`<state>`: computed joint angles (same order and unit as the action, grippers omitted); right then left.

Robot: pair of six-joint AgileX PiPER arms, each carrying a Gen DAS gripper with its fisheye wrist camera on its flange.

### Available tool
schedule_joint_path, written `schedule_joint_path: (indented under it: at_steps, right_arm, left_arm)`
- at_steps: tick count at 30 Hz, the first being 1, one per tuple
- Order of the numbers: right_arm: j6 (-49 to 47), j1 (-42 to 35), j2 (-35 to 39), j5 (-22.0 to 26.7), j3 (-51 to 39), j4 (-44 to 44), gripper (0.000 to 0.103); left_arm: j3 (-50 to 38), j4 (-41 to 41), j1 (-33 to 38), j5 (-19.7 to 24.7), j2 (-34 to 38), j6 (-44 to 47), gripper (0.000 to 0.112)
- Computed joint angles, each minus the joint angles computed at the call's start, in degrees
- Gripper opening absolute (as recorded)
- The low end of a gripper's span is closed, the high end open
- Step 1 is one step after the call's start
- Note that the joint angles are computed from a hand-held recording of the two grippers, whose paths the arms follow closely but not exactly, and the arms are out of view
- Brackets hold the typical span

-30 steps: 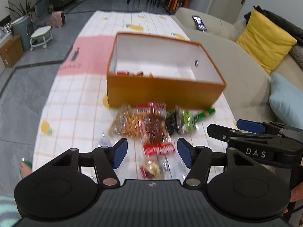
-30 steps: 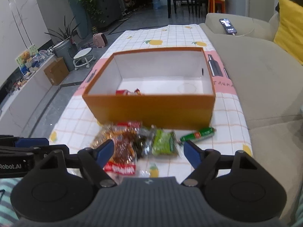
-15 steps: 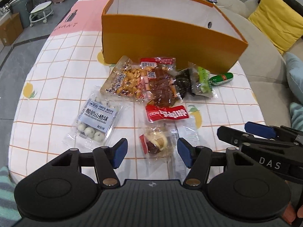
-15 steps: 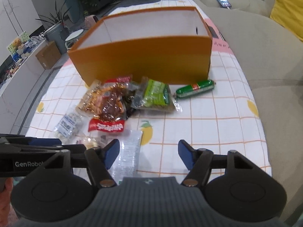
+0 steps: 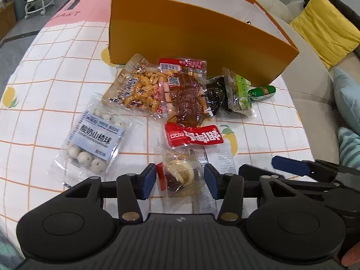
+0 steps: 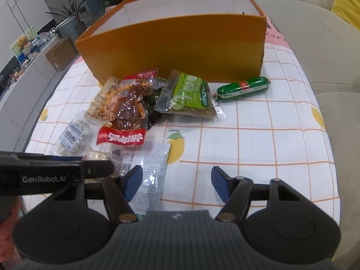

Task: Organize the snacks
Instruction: 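Grasp the clear pastry packet with the left tool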

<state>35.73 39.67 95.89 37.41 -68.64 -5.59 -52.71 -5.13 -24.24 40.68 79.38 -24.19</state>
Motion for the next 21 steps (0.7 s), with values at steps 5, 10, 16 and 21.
schedule_joint_path:
  at_steps: [5, 10, 16, 21]
  right_arm:
    - [0.6, 0.5, 1.2, 1.0, -0.7, -1.1, 0.065]
    - [0.9, 0.9, 1.1, 0.8, -0.6, -1.5, 0.065]
    - [-1.1, 1.4, 0.2, -0.7, -0.5, 0.8, 0.065]
    - [-1.2, 3.5, 3.0, 1.0, -3.9, 0.8, 0.07]
  left_arm:
    - [0.5, -2.1, 0.8, -1.2, 0.5, 2.6, 0.047]
    - [0.6, -2.8, 1.5, -1.0, 0.4, 2.6, 0.04]
    - [0.9, 0.9, 0.8, 1.2, -4.0, -1.4, 0.039]
    - [-0.5, 7.3, -0.8, 5.7, -5.6, -7.7, 0.039]
